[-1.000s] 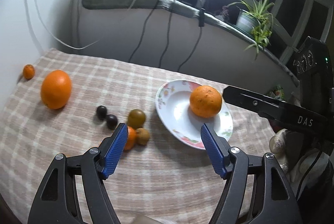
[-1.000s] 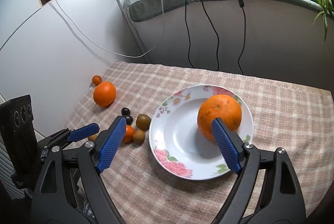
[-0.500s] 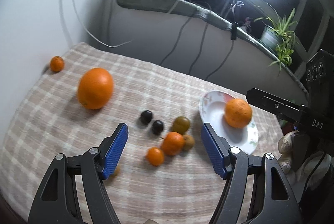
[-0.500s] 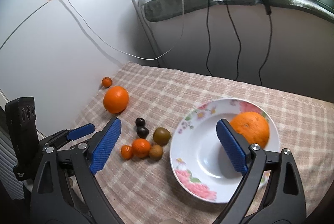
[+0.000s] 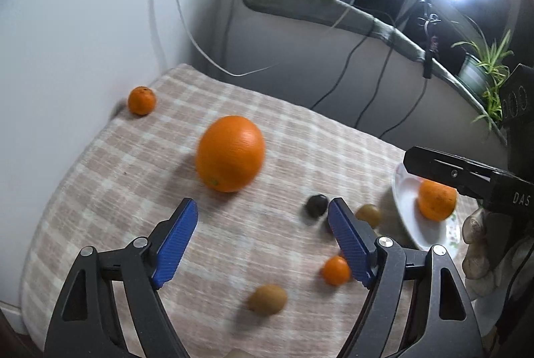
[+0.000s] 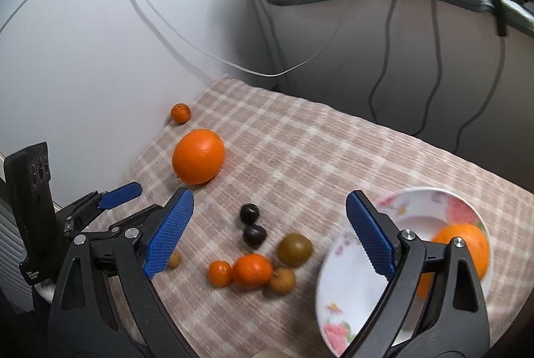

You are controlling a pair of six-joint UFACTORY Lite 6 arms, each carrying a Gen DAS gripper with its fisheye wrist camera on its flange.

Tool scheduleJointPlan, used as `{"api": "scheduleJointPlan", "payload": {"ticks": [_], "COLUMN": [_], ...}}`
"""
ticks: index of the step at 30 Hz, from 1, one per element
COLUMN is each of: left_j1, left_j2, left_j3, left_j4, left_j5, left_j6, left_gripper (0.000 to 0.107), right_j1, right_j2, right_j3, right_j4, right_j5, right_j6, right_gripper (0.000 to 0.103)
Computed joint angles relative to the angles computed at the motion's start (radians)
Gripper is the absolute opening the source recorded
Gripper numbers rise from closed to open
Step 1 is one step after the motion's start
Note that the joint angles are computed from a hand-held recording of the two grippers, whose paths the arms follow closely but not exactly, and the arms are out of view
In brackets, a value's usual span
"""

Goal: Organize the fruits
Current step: 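Move the right tool back toward the second large orange, then close the right gripper on the second large orange and lift it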

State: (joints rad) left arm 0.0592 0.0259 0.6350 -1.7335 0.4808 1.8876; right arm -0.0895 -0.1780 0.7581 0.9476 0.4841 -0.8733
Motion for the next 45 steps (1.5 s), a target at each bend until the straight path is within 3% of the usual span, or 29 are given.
{"api": "scheduleJointPlan", "payload": {"ticks": [19, 35, 41, 45], "left_j1": [0.059, 0.064, 0.069, 0.067], "left_j2": [0.279, 0.434, 0.476, 0.491], "left_j3": [0.247, 0.390, 0.426, 0.438], "left_j4": [0.091, 0.144, 0.170, 0.186], "left_j5": [0.081, 0.137, 0.159, 0.162], "left_j6": [-0.070, -0.133, -0.166, -0.181], "left_gripper": [0.081, 0.078, 0.071, 0.066], "right_j1": [0.170, 0.216, 0.228, 0.229], "right_j2": [0.412, 0.668, 0.744, 0.788], "right_j3": [0.308, 0.550, 0.622, 0.666], "right_j4": [0.089, 0.131, 0.129, 0.127], "right_j5": [-0.019, 0.097, 0.133, 0.168], "right_j6": [0.007, 0.024, 0.062, 0.084], "right_gripper": [0.095, 0.094, 0.088, 0.075]}}
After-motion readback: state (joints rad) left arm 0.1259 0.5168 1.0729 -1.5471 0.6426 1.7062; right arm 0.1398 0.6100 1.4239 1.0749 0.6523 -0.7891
